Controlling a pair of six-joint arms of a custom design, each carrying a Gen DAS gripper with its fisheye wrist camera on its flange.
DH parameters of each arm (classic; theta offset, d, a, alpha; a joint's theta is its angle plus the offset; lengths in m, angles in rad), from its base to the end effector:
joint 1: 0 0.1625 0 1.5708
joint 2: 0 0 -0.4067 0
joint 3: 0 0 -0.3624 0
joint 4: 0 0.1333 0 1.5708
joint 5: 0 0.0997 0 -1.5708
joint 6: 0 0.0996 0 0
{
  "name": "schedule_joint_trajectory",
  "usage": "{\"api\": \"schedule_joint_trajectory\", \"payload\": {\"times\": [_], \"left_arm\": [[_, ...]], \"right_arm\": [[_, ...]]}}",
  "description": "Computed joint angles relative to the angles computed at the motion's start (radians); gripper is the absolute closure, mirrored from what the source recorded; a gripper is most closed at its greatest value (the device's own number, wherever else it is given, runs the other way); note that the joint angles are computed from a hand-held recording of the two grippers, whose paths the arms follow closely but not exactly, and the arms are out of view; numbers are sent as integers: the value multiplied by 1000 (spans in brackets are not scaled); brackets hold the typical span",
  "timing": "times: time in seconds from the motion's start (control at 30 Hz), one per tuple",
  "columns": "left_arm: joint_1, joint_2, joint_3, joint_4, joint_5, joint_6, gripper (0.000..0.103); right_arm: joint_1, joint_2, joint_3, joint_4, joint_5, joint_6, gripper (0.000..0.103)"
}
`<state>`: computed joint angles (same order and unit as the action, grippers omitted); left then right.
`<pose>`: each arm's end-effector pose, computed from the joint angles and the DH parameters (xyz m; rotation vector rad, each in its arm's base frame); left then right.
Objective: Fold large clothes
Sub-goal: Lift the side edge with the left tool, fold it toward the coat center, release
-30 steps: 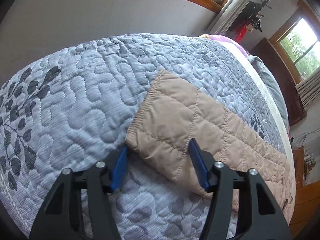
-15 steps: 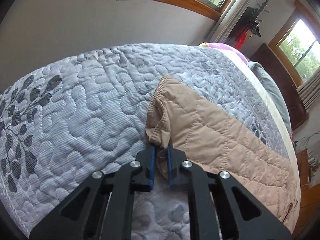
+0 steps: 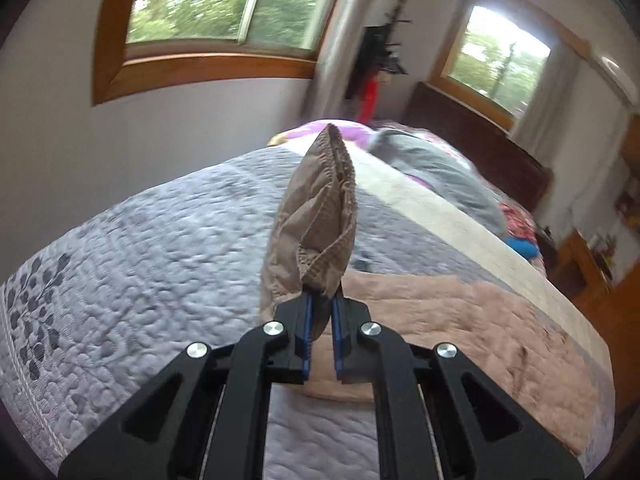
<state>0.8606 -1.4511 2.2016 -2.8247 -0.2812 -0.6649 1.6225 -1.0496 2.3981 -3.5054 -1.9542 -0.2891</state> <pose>-0.0965 -0.4634 0.3430 -0.3467 2.0393 -1.3729 0.1174 -0.4110 0.1399 0.2916 -2.5947 0.7211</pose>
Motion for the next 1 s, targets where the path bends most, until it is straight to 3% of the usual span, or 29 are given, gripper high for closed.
{"api": "schedule_joint_trajectory", "payload": {"times": [0.23, 0.4, 0.8, 1.0], "left_arm": [[-77, 195, -96, -52, -102, 118, 97], [-94, 331, -169, -68, -193, 161, 98], [-77, 620, -354, -91, -357, 255, 98], [-52, 725, -443, -13, -406, 245, 98]], "right_arm": [[-17, -19, 12, 0, 20, 1, 53], [-22, -20, 17, -3, 28, -7, 53], [-35, -9, 16, 9, 20, -2, 53], [-41, 2, 8, 17, 17, -6, 53]]}}
